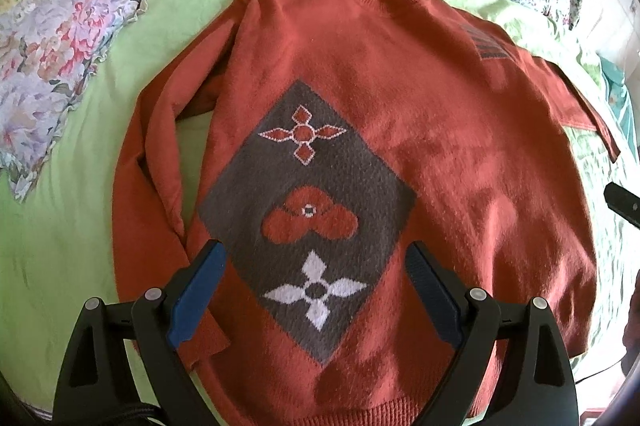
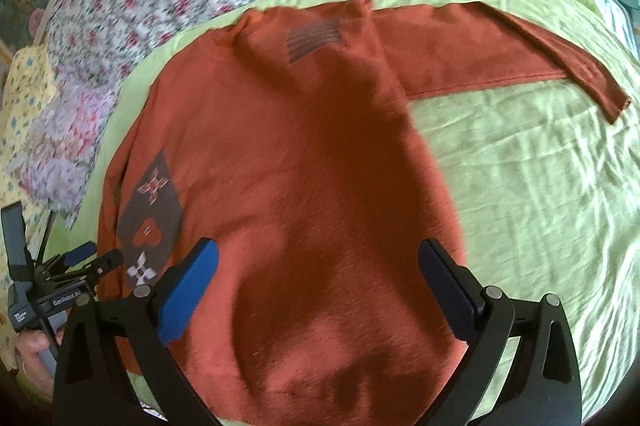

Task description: Fold small clothes

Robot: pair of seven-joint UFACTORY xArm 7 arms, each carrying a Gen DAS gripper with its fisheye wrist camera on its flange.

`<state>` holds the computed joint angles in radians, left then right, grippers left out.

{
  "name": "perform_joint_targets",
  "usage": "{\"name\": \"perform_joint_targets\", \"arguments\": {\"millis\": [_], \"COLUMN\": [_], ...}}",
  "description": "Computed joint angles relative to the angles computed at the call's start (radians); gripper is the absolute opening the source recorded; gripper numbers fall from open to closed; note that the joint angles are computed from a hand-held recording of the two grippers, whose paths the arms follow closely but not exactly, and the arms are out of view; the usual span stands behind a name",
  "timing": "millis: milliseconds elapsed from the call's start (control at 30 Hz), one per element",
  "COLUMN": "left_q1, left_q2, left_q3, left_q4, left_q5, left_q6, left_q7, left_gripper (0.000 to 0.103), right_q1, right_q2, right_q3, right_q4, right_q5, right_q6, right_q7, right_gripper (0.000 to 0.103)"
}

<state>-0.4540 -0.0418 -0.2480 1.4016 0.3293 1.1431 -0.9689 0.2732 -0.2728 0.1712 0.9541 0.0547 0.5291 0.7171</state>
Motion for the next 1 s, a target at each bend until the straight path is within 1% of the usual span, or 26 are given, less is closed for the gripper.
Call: {"name": "perform_joint_targets", "arguments": {"millis": [133,200,267,400,467,533,633,700,800,867,900,933,967,1000], "left_q1": [0.008,0.011,0.009,0.009,0.005,-0.001,-0.009,-0.018,-0.029,-0.033,-0.037,-0.040,-0.041,-0.042], "left_q2": [0.033,0.055,0.080,0.137,0.175,0.224,0.299,0.338,0.400,0.438,0.454,0.474,0.486,0.493], "left_q3": [0.013,0.021,0.028,0.051,0.064,0.079,0.105,0.123,0.148,0.162,0.167,0.173,0.177,0.181], "left_q4": [0.034,0.058,0.090,0.162,0.215,0.281,0.382,0.433,0.513,0.557,0.574,0.597,0.610,0.615], "left_q5": [-0.015,-0.021,0.007,0.028,0.040,0.053,0.047,0.048,0.047,0.038,0.034,0.028,0.021,0.014], "left_q6": [-0.006,-0.007,0.002,0.004,0.019,0.033,0.053,0.067,0.089,0.102,0.116,0.134,0.139,0.136], "left_q7": [0.020,0.032,0.028,0.042,0.054,0.070,0.094,0.106,0.131,0.150,0.157,0.166,0.172,0.174], "left_gripper": [0.092,0.092,0.092,0.092,0.092,0.092,0.092,0.092,0.092,0.092,0.092,0.092,0.092,0.092], "right_q1": [-0.051,-0.093,-0.137,-0.242,-0.274,-0.299,-0.322,-0.327,-0.331,-0.333,-0.337,-0.340,-0.344,-0.351], "right_q2": [-0.040,-0.065,-0.083,-0.098,-0.079,-0.047,0.026,0.069,0.121,0.152,0.164,0.161,0.154,0.152], "right_q3": [-0.025,-0.039,-0.051,-0.085,-0.086,-0.099,-0.118,-0.136,-0.151,-0.166,-0.176,-0.183,-0.190,-0.193], "right_q4": [-0.042,-0.068,-0.085,-0.119,-0.103,-0.082,-0.028,-0.004,0.030,0.044,0.045,0.035,0.021,0.021], "right_q5": [-0.033,-0.062,-0.091,-0.157,-0.186,-0.215,-0.252,-0.266,-0.286,-0.281,-0.277,-0.269,-0.262,-0.267], "right_q6": [0.001,0.002,0.008,0.009,0.033,0.044,0.055,0.041,0.071,0.095,0.095,0.078,0.052,0.050], "right_q7": [0.018,0.033,0.047,0.067,0.069,0.050,0.009,-0.039,-0.104,-0.154,-0.179,-0.196,-0.214,-0.220], "right_gripper": [0.100,0.100,0.100,0.100,0.100,0.100,0.100,0.099,0.089,0.075,0.074,0.069,0.054,0.047]}}
